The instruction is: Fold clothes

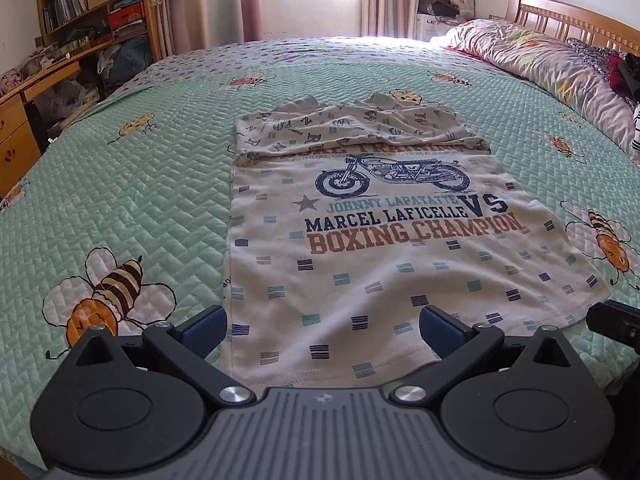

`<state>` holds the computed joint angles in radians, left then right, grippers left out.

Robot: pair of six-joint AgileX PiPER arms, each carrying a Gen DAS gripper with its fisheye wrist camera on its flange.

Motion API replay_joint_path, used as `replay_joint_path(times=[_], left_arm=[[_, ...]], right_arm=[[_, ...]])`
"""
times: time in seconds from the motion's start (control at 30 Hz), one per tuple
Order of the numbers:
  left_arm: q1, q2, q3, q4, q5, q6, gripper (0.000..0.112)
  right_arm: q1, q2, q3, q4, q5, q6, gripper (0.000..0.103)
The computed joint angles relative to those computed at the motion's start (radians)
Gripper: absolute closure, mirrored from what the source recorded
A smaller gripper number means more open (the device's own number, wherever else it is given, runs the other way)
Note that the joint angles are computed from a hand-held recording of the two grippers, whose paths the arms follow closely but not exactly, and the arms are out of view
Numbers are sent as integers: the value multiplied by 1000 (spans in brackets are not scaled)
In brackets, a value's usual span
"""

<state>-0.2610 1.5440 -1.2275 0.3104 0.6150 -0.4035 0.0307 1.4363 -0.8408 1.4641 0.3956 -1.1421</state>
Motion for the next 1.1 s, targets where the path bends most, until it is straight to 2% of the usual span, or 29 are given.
replay_joint_path(times=[0.33,0.43,0.6,0.7,0.87,0.97,1.1], left_arm=[[48,10,40,-36,-28,25,10],[113,-15,91,-141,-59,101,10],[252,-49,171,-468,-92,348,10],[339,-62,210,-722,-101,542,10],[493,-35,208,-1124,9,776,10],[573,9,200,-1309,101,852,10],[626,78,198,-1494,211,915,10]], right_arm=[[-36,46,-35,-21,-23,10,26],[-71,50,-46,-32,-26,15,26],[-165,67,-64,-94,10,62,26],[-251,116,-94,-108,130,117,26],[-360,208,-128,-44,332,192,26],[-392,251,-144,-17,394,223,26],[-410,287,-166,4,437,267,26]])
